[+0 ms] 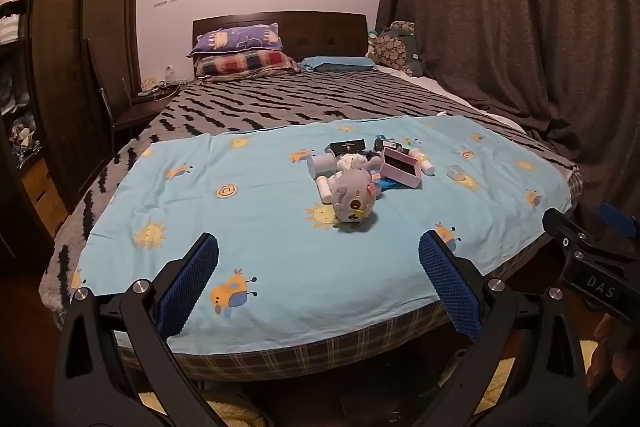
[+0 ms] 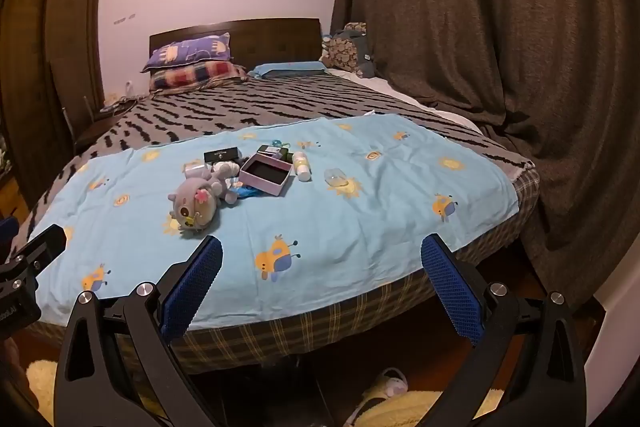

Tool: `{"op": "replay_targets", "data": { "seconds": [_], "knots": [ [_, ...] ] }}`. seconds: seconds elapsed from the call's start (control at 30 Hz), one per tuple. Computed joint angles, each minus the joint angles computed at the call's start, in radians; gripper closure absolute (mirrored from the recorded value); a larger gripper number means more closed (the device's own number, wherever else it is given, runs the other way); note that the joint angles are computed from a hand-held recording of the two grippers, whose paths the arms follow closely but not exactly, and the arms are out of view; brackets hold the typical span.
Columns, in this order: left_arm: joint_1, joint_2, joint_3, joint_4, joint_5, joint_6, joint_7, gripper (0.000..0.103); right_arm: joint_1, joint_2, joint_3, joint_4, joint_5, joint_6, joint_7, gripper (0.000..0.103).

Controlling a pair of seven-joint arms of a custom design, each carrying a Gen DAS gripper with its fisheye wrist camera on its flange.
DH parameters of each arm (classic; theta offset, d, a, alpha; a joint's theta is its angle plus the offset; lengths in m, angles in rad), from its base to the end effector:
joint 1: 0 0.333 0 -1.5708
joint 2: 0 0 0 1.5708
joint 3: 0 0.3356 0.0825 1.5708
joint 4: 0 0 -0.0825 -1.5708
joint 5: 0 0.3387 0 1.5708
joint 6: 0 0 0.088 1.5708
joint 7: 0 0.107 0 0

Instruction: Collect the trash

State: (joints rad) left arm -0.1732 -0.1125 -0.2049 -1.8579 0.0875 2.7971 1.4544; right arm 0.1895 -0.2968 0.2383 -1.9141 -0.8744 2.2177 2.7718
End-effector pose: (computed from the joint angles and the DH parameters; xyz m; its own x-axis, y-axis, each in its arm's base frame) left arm 0.4877 -0.2069 0.7199 -0.3281 -0.9446 -0.0080 -0.4663 0.1693 -0.8683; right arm 0.4194 0.1879 0.7149 -0.4136 -0.9104 0.0032 -0.4567 0.2044 -0.8658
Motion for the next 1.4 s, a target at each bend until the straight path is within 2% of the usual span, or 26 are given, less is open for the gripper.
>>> {"op": "replay_targets", "data": {
  "seconds": [0.47, 0.53, 1.4],
  "knots": [
    [-0.01, 0.006, -0.003, 0.02, -0.021, -0.021, -0.001, 0.008, -0.002, -0.007, -0.005, -0.009, 0.0, 0.01, 0.001, 0.003],
    [-0.015, -0.001, 0.007, 0.001, -0.051, -0.001, 0.035, 0.008, -0.005, 0.001, 0.003, -0.002, -0.005, 0.008, 0.007, 0.003],
    [-0.009, -0.003, 0.002, -0.008, -0.047, 0.009, 0.024, 0.008, 0.004, 0.001, 0.0, -0.001, -0.004, 0.01, 0.018, 0.003]
  ]
}}
